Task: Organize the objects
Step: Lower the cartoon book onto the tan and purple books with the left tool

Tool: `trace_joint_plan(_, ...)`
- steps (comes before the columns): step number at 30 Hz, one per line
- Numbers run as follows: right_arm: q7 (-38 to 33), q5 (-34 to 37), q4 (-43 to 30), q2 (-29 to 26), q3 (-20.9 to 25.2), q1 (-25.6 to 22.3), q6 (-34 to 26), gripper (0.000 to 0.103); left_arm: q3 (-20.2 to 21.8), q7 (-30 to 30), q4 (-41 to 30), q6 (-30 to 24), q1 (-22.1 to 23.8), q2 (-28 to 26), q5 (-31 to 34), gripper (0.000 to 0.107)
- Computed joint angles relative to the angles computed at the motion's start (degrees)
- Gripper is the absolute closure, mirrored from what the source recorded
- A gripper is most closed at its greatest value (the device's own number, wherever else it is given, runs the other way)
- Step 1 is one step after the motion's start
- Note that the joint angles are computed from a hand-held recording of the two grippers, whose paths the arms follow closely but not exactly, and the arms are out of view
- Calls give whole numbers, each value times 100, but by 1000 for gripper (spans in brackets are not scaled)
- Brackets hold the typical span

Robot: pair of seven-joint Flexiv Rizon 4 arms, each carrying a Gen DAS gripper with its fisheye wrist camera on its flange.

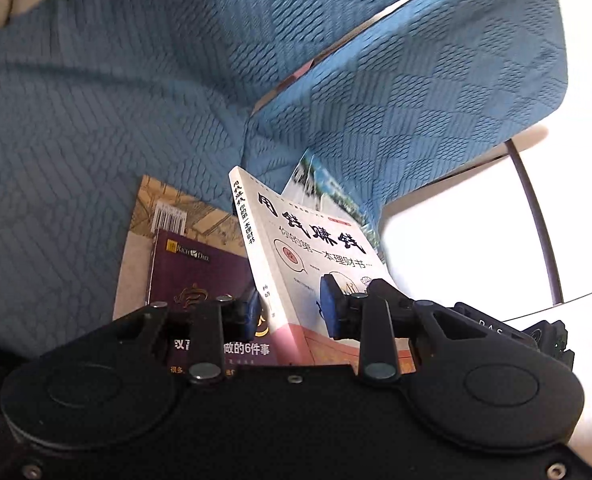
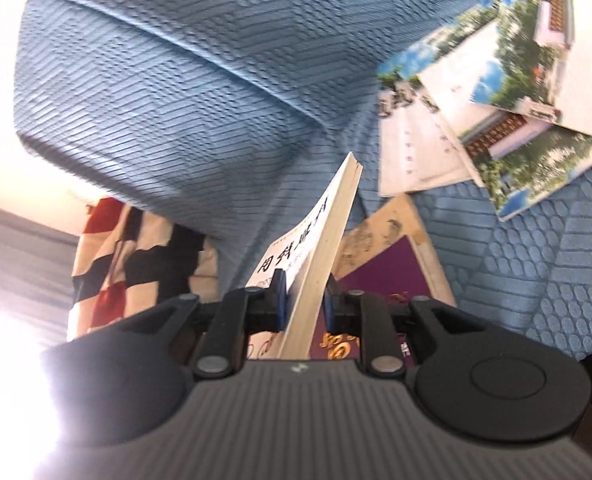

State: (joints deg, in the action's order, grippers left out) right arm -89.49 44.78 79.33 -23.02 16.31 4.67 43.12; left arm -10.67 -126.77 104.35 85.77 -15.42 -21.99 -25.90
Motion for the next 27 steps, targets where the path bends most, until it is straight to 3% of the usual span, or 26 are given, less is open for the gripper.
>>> trace_joint_plan(4,-350,193,56,179,76,-119,-115,81,709,-641,-104,-303,-538,194,639,77)
trace_joint_plan(10,-968,592,425,451,46,-189,-64,81,705,-992,126,-293,-603,344,953,77)
trace_joint_plan(18,-1132,518,840,503,-140,-62,-110,80,685,-1329,279,-397,-670,182,1185,76)
trace_joint_plan(27,-1410,232,1000,362,-147,21,-99,78,312,-1220,590,-413,-433,89,807,74)
